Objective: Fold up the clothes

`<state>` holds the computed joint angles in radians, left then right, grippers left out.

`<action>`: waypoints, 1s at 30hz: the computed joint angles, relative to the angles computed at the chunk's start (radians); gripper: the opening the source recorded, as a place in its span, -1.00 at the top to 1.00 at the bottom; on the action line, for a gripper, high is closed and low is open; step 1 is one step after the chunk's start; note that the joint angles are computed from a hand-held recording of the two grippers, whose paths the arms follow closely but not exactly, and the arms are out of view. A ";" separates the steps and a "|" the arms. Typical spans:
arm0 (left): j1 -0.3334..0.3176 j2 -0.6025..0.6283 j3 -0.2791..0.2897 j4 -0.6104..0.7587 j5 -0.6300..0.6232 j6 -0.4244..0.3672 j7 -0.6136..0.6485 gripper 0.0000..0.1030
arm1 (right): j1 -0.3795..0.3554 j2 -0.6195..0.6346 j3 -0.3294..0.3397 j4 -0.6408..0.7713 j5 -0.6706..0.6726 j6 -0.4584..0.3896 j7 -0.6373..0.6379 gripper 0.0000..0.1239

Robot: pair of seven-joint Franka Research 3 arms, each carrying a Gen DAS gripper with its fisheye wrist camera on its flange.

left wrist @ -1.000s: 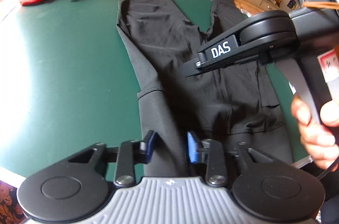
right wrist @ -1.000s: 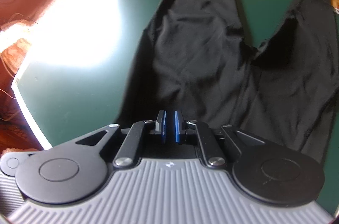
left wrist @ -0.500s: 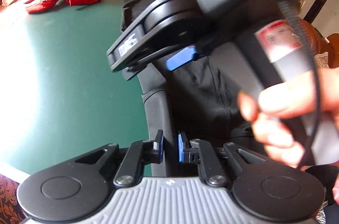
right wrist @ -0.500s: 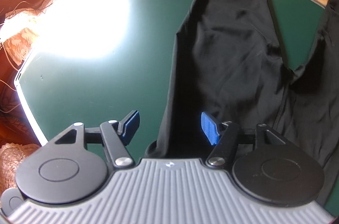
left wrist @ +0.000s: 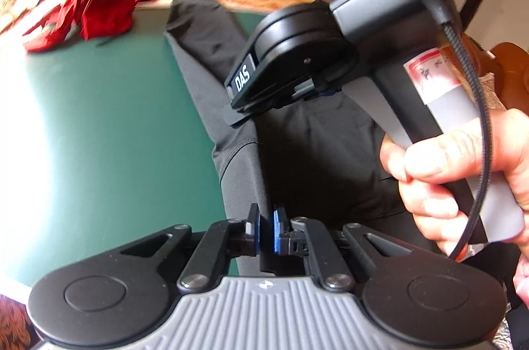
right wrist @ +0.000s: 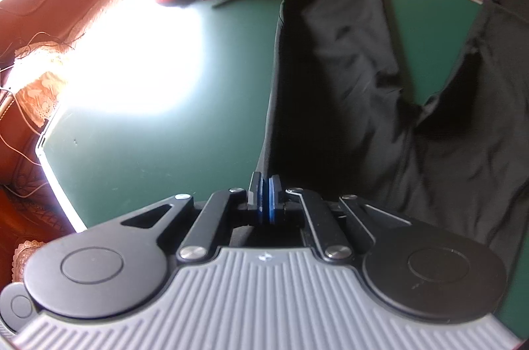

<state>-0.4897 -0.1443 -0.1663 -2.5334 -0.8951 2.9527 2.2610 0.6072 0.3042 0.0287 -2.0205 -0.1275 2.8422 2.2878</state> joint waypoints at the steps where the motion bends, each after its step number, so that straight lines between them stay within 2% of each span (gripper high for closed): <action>1: -0.006 -0.008 -0.002 0.001 -0.006 -0.001 0.008 0.85 | 0.002 -0.018 -0.008 -0.021 -0.008 0.012 0.007 0.92; 9: -0.051 -0.023 -0.021 0.040 0.030 -0.037 0.020 0.85 | -0.050 -0.180 -0.029 -0.212 -0.100 0.094 0.091 0.92; 16: -0.068 0.032 -0.065 0.103 0.092 -0.064 0.046 0.85 | -0.151 -0.311 0.000 -0.394 -0.223 0.156 0.241 0.92; 21: -0.063 0.101 -0.119 0.155 0.154 -0.104 0.040 0.85 | -0.246 -0.372 0.047 -0.518 -0.281 0.190 0.331 0.92; 25: -0.042 0.173 -0.170 0.197 0.236 -0.127 0.010 0.85 | -0.337 -0.398 0.109 -0.595 -0.342 0.221 0.434 0.92; 30: -0.007 0.272 -0.227 0.252 0.351 -0.150 -0.035 0.83 | -0.444 -0.392 0.190 -0.631 -0.464 0.199 0.571 0.91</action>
<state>-0.4970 0.1274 -0.3928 -2.2809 -0.5440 2.8031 2.2255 0.1630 -0.0876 0.2192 -2.6517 -0.5918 3.0417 2.8586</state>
